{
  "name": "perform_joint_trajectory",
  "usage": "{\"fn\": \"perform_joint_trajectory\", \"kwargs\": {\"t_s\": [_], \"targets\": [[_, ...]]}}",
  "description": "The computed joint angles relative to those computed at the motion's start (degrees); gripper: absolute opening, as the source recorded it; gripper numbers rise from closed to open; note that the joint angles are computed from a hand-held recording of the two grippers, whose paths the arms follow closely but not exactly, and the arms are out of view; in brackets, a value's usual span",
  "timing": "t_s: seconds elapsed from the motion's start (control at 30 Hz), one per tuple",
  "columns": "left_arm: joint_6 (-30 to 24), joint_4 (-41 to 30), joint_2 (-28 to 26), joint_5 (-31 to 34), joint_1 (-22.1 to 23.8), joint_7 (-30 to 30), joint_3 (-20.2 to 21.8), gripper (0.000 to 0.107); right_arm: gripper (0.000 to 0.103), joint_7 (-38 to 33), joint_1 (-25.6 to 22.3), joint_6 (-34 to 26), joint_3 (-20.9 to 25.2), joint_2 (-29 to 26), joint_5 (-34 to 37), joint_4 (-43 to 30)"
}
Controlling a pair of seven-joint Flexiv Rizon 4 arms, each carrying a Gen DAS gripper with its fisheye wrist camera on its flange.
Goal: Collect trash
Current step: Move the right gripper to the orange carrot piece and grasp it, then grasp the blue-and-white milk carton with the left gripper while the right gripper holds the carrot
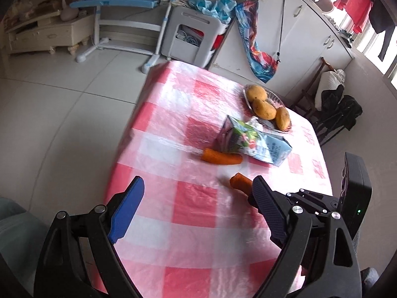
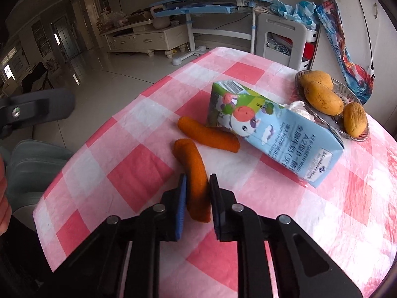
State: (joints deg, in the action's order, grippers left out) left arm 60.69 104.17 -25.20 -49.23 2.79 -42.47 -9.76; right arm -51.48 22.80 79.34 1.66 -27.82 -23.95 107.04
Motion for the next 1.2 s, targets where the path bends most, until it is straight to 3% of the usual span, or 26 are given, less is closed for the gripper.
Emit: {"fn": "perform_joint_trajectory", "kwargs": {"t_s": [0.13, 0.27, 0.37, 0.57, 0.77, 0.87, 0.93, 1.1, 1.2], "targets": [[-4.48, -1.05, -1.6, -3.5, -0.64, 0.2, -2.65, 0.085, 0.018, -2.17, -3.46, -3.5, 2.88, 4.92, 3.15, 4.22], [-6.57, -3.77, -5.31, -10.18, -1.97, -7.03, -4.25, 0.085, 0.018, -2.47, -6.62, -3.76, 4.96, 8.92, 7.96, 8.8], [-5.19, -5.7, -7.8, -14.78, -3.12, -11.85, -5.36, 0.085, 0.018, -2.63, -9.07, -1.2, 7.07, 9.51, 13.2, 10.16], [-4.1, -9.7, -12.96, -17.54, -4.62, -21.88, -7.05, 0.085, 0.018, -5.26, -10.56, -0.7, 8.95, 8.59, 17.56, 9.61], [2.7, -10.56, -14.83, -26.34, -5.43, -22.79, -10.58, 0.084, 0.019, -9.71, -12.45, -0.5, 10.62, 7.51, 21.26, 8.22], [2.8, -11.0, -15.22, -28.39, -5.68, -21.77, -10.88, 0.066, 0.019, -10.61, -12.51, -0.13, 10.7, 7.46, 22.29, 8.25], [3.42, -11.51, -15.44, -26.63, -6.54, -21.75, -9.89, 0.041, 0.019, -10.91, -12.44, -0.02, 10.59, 7.51, 22.68, 8.3], [3.98, -10.54, -14.33, -29.71, -5.47, -17.95, -10.6, 0.032, 0.019, -10.94, -11.96, 0.07, 10.06, 7.45, 22.81, 8.25], [1.6, -9.18, -12.43, -32.5, -4.46, -14.68, -10.4, 0.03, 0.019, -10.58, -11.58, 0.32, 9.7, 7.89, 22.61, 8.85]]}}
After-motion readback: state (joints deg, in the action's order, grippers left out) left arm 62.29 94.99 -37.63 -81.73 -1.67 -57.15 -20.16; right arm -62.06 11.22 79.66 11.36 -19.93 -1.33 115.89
